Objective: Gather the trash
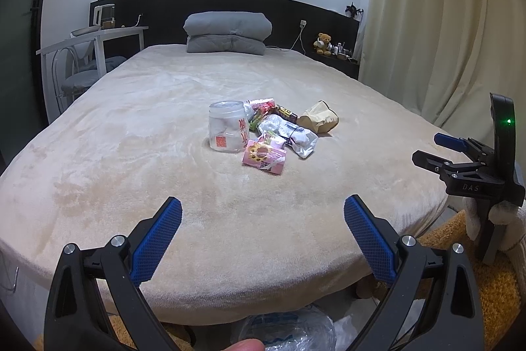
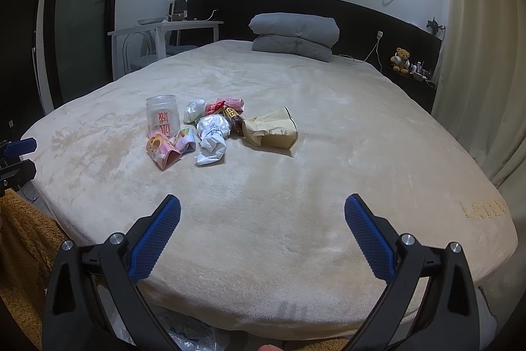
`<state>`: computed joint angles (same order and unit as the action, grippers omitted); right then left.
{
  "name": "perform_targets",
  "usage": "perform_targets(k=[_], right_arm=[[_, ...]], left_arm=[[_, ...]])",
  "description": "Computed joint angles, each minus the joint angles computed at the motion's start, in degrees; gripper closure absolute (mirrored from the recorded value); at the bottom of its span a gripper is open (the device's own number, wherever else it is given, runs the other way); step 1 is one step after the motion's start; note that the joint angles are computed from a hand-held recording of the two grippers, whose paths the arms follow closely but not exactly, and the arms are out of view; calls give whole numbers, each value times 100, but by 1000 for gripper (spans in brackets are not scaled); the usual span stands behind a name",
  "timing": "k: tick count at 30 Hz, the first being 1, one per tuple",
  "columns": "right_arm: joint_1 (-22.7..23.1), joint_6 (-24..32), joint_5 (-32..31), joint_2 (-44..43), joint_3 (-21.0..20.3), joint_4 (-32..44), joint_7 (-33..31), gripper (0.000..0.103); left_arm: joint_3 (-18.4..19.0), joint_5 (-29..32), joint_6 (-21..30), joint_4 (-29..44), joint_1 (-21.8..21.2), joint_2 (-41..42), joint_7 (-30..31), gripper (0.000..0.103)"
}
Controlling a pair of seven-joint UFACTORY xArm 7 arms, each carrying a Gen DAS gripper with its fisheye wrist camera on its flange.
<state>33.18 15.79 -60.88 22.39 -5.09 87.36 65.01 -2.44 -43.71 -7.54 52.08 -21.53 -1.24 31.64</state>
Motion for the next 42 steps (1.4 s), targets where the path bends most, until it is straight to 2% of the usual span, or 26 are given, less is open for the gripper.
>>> perform_targets(k=[5, 8, 9, 12, 14, 20, 26, 28, 32, 34, 37, 39, 41, 42], right_arm=[[14, 64, 22, 12, -1, 29, -52, 4], [15, 71, -17, 25, 0, 41, -17, 4], [16, 72, -24, 34, -3, 50, -13, 4], [10, 55, -34, 39, -3, 45, -22, 4], [18, 60, -46, 34, -7, 40, -16, 4], [26, 89, -47, 48, -6, 63, -4, 4], [21, 73, -37, 42, -1, 54, -27, 4], [20, 77, -29, 40, 0, 52, -35, 4], [22, 69, -38, 53, -8, 66, -19, 4], [27, 93, -28, 46, -3, 66, -39, 4], [50, 96, -102, 38, -26, 50, 36, 4], [35, 103, -91, 47, -4, 61, 21, 4], [37, 126, -98, 64, -3, 76, 27, 4], [40, 134, -105, 52, -3, 64, 30, 4]], left_arm=[[11, 121, -7, -16, 8, -4, -102, 6], [-95, 535, -17, -65, 169, -11, -511, 6], [27, 432, -21, -56, 30, -13, -412, 6], [-84, 969, -19, -127, 220, -32, -910, 6], [136, 799, -23, -106, -28, -27, -743, 6], [196, 1051, -19, -134, -49, -34, -974, 6], [325, 992, -16, -125, -186, -38, -931, 6], [82, 1430, -23, -189, 129, -62, -1358, 6], [79, 1914, -26, -242, 212, -85, -1806, 6], [297, 1885, -26, -241, -15, -88, -1772, 6], [353, 2012, -38, -251, -50, -85, -1905, 6], [700, 1717, -44, -226, -442, -82, -1663, 6], [590, 1852, -72, -249, -309, -92, -1810, 6], [674, 1854, -70, -254, -390, -103, -1823, 6]])
